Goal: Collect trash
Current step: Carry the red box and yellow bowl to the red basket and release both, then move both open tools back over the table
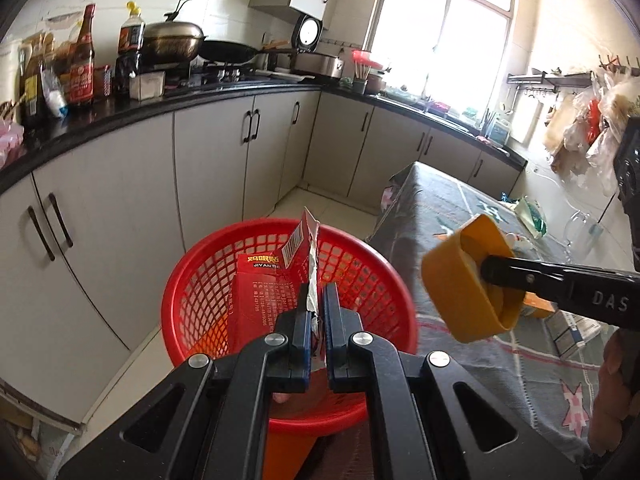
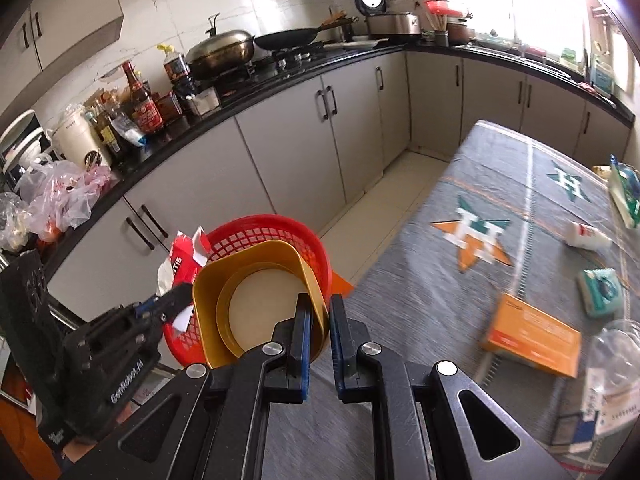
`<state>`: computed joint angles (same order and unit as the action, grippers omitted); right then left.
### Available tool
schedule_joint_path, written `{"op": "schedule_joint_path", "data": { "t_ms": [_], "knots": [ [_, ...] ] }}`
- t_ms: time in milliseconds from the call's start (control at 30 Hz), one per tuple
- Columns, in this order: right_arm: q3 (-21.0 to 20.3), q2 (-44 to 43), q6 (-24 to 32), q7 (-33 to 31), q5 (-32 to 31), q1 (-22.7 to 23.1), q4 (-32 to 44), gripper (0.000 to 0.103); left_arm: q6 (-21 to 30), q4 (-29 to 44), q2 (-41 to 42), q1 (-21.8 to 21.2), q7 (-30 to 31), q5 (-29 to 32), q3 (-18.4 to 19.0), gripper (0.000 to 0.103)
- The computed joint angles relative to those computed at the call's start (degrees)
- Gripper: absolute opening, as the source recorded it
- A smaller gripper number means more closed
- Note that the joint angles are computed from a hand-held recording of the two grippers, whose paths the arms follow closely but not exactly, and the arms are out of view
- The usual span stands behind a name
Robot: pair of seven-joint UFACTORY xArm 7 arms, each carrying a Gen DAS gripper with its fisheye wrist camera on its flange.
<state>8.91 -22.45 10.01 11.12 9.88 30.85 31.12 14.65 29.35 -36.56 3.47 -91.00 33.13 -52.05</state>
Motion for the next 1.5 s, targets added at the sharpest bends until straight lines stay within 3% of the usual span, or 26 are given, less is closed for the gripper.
{"op": "schedule_joint_path", "data": {
  "t_ms": [267, 367, 400, 433, 633, 700, 833, 1033, 1100, 1200, 1300, 1500],
  "knots": [
    [2.20, 10.80, -0.82, 0.69, -1.48, -0.91, 6.40, 0.014, -5.85, -3.76, -0.12, 2.96, 1.30, 0.26, 0.67, 0.008],
    [3.15, 13.05, -1.29, 1.44, -2.57, -1.84, 7.89, 0.014, -8.41, -5.01, 0.30, 4.17, 2.87, -0.97, 1.12, 0.025],
    [3.22, 13.51, -1.28, 1.45, -2.71, -1.95, 8.34, 0.014, -8.87, -5.28, 0.26, 4.47, 3.29, -1.61, 1.18, 0.040],
    [3.07, 13.76, -1.45, 1.09, -2.27, -1.76, 8.56, 0.016, -9.63, -5.72, -0.21, 5.13, 3.44, -2.18, 0.99, 0.044],
    [1.79, 11.38, -3.18, -1.42, 0.15, -1.14, 7.02, 0.016, -13.79, -5.94, -2.06, 8.67, 6.06, -5.66, -0.55, 0.044],
    [0.96, 8.93, -3.10, -1.98, 0.88, -1.07, 5.36, 0.018, -14.24, -4.74, -2.61, 10.09, 6.95, -6.78, -2.08, 0.044],
    [1.02, 3.13, -2.83, 0.17, -0.35, -2.86, 0.95, 0.043, -16.92, -2.32, -1.84, 11.76, 10.35, -8.25, -4.29, 0.044],
    [3.37, -11.54, -1.59, 7.04, -3.72, -7.42, -10.27, 0.044, -17.34, 2.42, 0.06, 14.86, 15.32, -10.42, -10.39, 0.046],
    [1.93, -15.97, -0.10, 8.63, -3.68, -6.41, -13.83, 0.044, -18.31, 2.74, -0.31, 14.62, 15.53, -12.21, -12.07, 0.046],
    [-0.76, -21.34, 5.02, 8.92, -3.27, -4.47, -17.22, 0.044, -18.83, 3.20, -0.79, 13.73, 15.82, -14.86, -14.21, 0.049],
    [-3.27, -27.73, 8.72, 8.64, -2.27, -2.94, -20.43, 0.044, -16.22, 5.16, -0.89, 13.01, 15.97, -16.21, -16.61, 0.049],
    [-6.45, -47.45, 20.60, 7.20, -2.23, -5.85, -26.64, 0.044, -13.62, 9.35, -1.03, 11.57, 14.77, -17.64, -18.88, 0.051]
  ]
}}
